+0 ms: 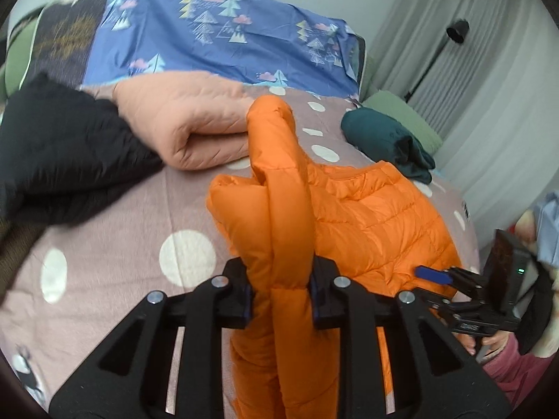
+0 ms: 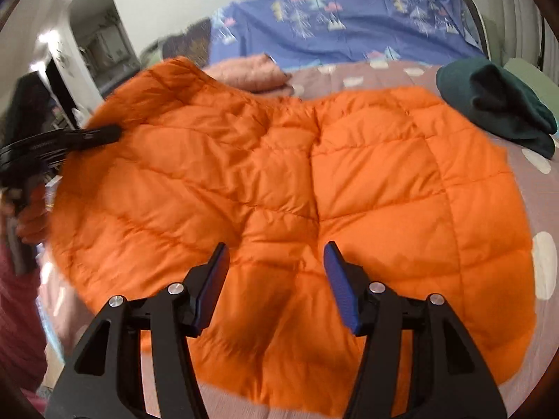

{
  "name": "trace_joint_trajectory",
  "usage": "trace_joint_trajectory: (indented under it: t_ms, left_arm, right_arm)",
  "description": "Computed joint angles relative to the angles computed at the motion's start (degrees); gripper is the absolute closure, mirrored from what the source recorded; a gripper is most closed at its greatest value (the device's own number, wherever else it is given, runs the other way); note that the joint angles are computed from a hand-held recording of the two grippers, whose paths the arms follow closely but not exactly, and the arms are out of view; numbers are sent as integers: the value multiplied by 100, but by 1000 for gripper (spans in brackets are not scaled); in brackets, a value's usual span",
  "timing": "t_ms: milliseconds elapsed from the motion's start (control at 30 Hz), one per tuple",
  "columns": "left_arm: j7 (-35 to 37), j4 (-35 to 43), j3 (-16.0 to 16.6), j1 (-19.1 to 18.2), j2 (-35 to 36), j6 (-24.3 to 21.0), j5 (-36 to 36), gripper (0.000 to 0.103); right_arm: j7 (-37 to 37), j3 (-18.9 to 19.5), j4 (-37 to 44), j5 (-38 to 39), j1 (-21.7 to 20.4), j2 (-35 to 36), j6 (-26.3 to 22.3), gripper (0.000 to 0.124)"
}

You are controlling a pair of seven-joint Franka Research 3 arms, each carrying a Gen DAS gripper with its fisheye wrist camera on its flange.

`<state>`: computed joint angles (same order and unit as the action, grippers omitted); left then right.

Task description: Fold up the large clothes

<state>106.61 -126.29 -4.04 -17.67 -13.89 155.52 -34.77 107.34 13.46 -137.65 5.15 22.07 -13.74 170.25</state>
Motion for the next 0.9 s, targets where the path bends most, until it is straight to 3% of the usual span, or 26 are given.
trace_joint_trajectory:
  t_ms: [100, 167, 367, 567, 767, 900]
  left_arm:
    - [-448, 291, -193, 120, 83, -205, 550, 80]
    - [-657, 585, -248, 137, 203, -500, 765, 80]
    - [-1559, 1439, -677, 243, 552, -1184, 2121, 80]
    - [-2262, 2861, -1005, 123, 1398, -2202, 3052, 80]
    - [-2599, 4379, -1241, -237, 2424, -3072, 3846, 76]
    - [-2636, 5453, -1311, -475, 3183, -3794, 3920, 72]
  right_arm:
    - [-538, -269, 220, 440, 351, 359, -385, 65]
    - [-1004, -486, 354, 1214, 594, 685, -292, 65]
    - [-1325, -429, 611, 1390, 533, 899, -418, 65]
    - [-2275, -543, 451, 2618, 706, 726, -346, 65]
    - [-1796, -374, -334, 2183, 494, -140, 131, 66]
    - [-1239, -23, -1033, 1517, 29, -976, 538, 66]
